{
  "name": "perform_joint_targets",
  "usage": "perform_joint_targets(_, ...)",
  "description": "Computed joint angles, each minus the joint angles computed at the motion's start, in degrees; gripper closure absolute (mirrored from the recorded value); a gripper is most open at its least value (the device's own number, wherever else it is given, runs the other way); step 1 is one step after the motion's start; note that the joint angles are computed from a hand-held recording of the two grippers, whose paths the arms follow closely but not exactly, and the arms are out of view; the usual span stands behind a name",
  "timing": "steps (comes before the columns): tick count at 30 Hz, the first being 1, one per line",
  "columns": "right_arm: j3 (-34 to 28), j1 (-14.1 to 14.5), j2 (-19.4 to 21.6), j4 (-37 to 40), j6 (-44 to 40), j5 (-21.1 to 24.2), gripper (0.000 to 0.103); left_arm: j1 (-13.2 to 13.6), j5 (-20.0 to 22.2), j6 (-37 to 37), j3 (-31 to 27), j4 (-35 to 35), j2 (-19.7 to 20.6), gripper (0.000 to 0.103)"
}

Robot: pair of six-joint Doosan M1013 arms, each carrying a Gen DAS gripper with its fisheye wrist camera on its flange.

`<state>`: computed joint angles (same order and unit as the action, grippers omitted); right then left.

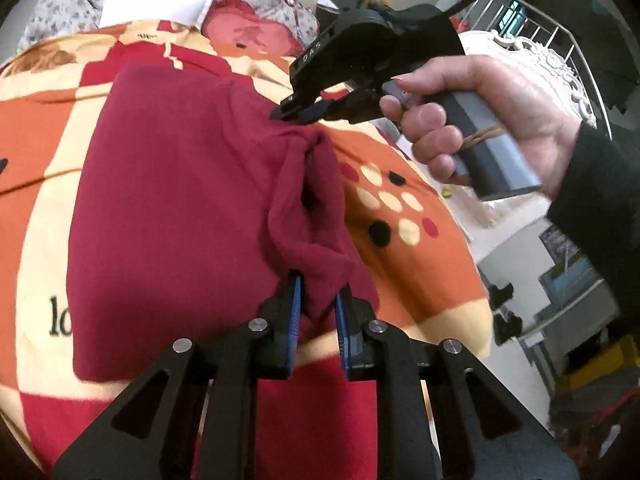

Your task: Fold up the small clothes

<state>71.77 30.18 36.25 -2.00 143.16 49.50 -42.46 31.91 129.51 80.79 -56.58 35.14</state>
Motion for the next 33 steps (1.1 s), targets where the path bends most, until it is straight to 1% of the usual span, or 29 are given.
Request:
perform_joint_targets(1,1.6,0.3,-1.1,-1.8,1.5,-2.5,0.091,0.5,2.5,0.5,0.2,-0.8,-0.3,0.09)
perform_joint_targets(2,2.4,1.0,-2.1,-4.9,4.4,-3.3,0.091,1.0,5.0,1.9,0.3,-2.1,-0.6,0.09)
perform_joint_targets(3,3.6,1.6,-3.3,-7.8,6.1,-5.0,0.091,1.5,7.8,3.6,0.6,-3.5,-0.8,0.09)
perform_joint_targets(4,4.4,2.2,-4.1,-10.3,7.0,-6.3,0.091,1.8,9.8,3.9,1.1,-2.9,-1.2,0.09)
perform_joint_targets(5,5.2,2.9,-5.2,-13.3,8.1,-7.4,0.091,2.1,10.7,4.2,1.9,-1.7,-2.0,0.09)
perform_joint_targets(6,5.7,4.2,-6.3,-18.4,9.8,-8.1,0.091,2.5,11.0,5.1,2.8,-1.3,-2.8,0.09)
perform_joint_targets(8,8.1,6.5,-8.4,-26.8,10.6,-12.8,0.091,3.4,9.3,6.7,4.6,-1.5,-4.6,0.089)
perform_joint_targets(9,8.0,7.5,-8.6,-28.6,8.9,-13.5,0.088,4.0,7.9,6.3,5.1,-1.6,-5.2,0.089)
perform_joint_targets(10,8.3,8.3,-8.8,-28.9,5.8,-14.8,0.087,4.6,5.9,5.7,5.4,-1.9,-5.6,0.089)
perform_joint_targets(11,8.1,8.9,-8.6,-27.5,2.0,-15.4,0.086,5.0,3.9,5.1,5.1,-2.2,-5.6,0.09)
perform_joint_targets(12,7.3,9.4,-7.9,-23.9,-3.7,-15.4,0.086,5.3,2.4,3.6,4.4,-1.5,-5.3,0.09)
perform_joint_targets(13,5.6,10.1,-6.6,-22.2,-7.6,-13.2,0.086,5.5,1.2,0.2,2.8,0.6,-4.3,0.09)
perform_joint_targets(14,4.7,10.5,-5.8,-20.7,-10.9,-12.3,0.086,5.5,1.2,-1.7,1.5,2.1,-3.4,0.09)
perform_joint_targets(15,3.8,10.9,-4.6,-20.0,-13.2,-11.7,0.086,5.5,1.5,-3.7,0.3,3.5,-2.5,0.09)
perform_joint_targets(16,2.8,11.0,-3.4,-19.5,-14.9,-10.2,0.086,5.6,3.9,-6.0,-1.3,4.3,-1.0,0.09)
perform_joint_targets(17,1.5,11.0,-1.9,-20.2,-15.6,-6.8,0.086,5.5,5.4,-7.8,-2.1,5.4,0.0,0.09)
perform_joint_targets(18,0.9,11.0,-0.9,-21.2,-15.0,-3.5,0.086,5.2,5.3,-10.0,-2.1,7.9,0.4,0.09)
perform_joint_targets(19,2.0,10.5,-0.3,-21.5,-12.6,-1.9,0.086,5.0,4.9,-9.2,-1.4,7.8,0.3,0.09)
perform_joint_targets(20,4.0,10.1,-0.6,-21.2,-10.1,-3.3,0.086,4.8,4.8,-7.6,-0.8,6.8,0.3,0.09)
perform_joint_targets(21,7.3,9.8,-2.0,-22.1,-4.9,-7.7,0.086,4.6,5.2,-7.0,-0.5,6.7,0.3,0.09)
perform_joint_targets(22,11.7,9.4,-3.8,-24.9,1.6,-14.9,0.086,4.3,4.6,-5.7,0.2,6.1,0.3,0.09)
perform_joint_targets(23,14.1,9.2,-4.7,-26.8,6.0,-19.2,0.086,4.3,4.2,-4.3,0.7,4.9,0.2,0.09)
perform_joint_targets(24,15.6,9.3,-5.2,-30.6,11.3,-21.2,0.086,4.5,4.2,-3.3,1.0,3.6,0.2,0.09)
perform_joint_targets(26,15.6,9.9,-5.1,-34.8,15.5,-20.6,0.086,4.9,5.4,-4.2,0.2,3.6,0.1,0.09)
perform_joint_targets(27,15.1,10.5,-5.0,-36.8,16.3,-19.2,0.086,5.1,5.5,-4.1,0.1,3.9,-0.2,0.09)
perform_joint_targets(29,14.7,10.9,-5.2,-37.2,16.6,-18.0,0.084,5.2,3.4,-2.8,-0.9,4.5,-0.8,0.09)
perform_joint_targets(30,14.7,11.0,-5.7,-36.3,15.9,-18.5,0.084,5.0,2.0,-2.9,-2.1,5.9,-0.7,0.09)
perform_joint_targets(32,13.8,10.9,-5.8,-35.7,15.6,-18.5,0.084,4.8,0.6,-8.5,-6.7,12.1,0.9,0.09)
perform_joint_targets(33,12.3,10.7,-5.7,-37.1,16.5,-17.0,0.084,4.7,0.9,-12.1,-9.4,15.5,2.3,0.09)
